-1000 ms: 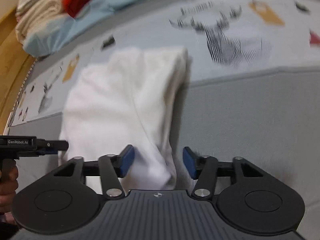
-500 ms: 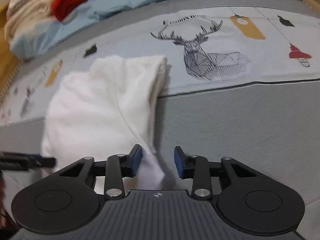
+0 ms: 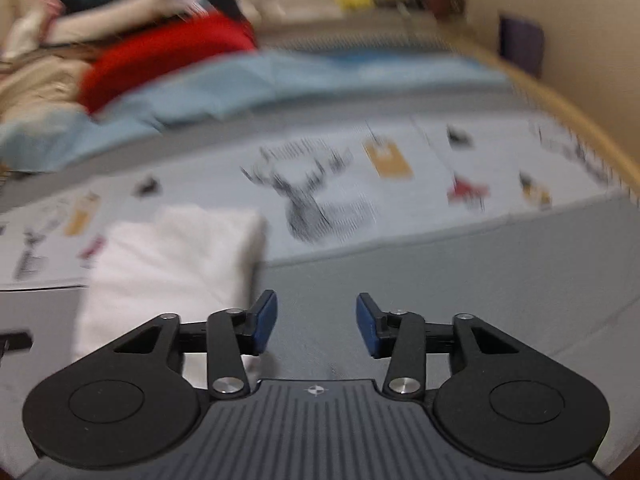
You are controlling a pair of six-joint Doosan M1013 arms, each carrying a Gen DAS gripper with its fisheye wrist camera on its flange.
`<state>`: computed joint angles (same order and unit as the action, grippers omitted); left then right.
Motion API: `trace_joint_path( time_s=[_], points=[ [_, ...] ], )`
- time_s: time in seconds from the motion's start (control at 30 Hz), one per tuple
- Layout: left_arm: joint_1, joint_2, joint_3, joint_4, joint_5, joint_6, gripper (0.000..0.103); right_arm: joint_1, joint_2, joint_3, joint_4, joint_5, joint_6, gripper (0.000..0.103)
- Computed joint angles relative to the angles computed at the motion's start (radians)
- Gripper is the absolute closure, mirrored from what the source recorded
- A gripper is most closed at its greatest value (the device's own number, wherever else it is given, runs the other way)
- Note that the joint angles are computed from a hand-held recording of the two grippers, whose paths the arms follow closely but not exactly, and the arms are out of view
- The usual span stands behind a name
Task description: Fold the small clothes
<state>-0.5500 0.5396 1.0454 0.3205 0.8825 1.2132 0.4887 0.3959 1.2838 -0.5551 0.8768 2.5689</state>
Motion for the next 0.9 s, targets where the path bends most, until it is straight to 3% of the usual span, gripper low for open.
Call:
trace_joint_path(
  time_s=[0.1, 0.17, 0.23, 0.37, 0.53, 0.67, 0.9],
  points=[
    [-0.037, -0.082, 0.118, 0.129, -0.14, -0.104, 0.002, 0.045, -0.061, 0.07, -0.127, -0.079, 0.072, 0.032],
    [-0.06, -0.126, 0.193, 0.213, -0.22, -0.204, 0.001, 0.067, -0.093, 0.116, -0.186, -0.121, 0.118, 0.028],
    [-0.081, -0.154, 0.25, 0.272, -0.258, -0.291, 0.001, 0.098, -0.11, 0.148, -0.257, -0.112, 0.188, 0.027],
    [-0.101, -0.184, 0.301, 0.264, -0.292, -0.384, 0.001, 0.124, -0.119, 0.158, -0.311, -0.079, 0.27, 0.022],
    [-0.095, -0.172, 0.283, 0.178, -0.202, -0.373, 0.001, 0.131, -0.114, 0.153, -0.254, -0.035, 0.289, 0.022],
    [-0.083, -0.157, 0.264, 0.137, -0.148, -0.359, 0.001, 0.144, -0.101, 0.14, -0.247, -0.019, 0.218, 0.022],
    [-0.081, -0.156, 0.264, 0.127, -0.133, -0.372, 0.001, 0.166, -0.076, 0.115, -0.251, -0.009, 0.102, 0.022]
  ],
)
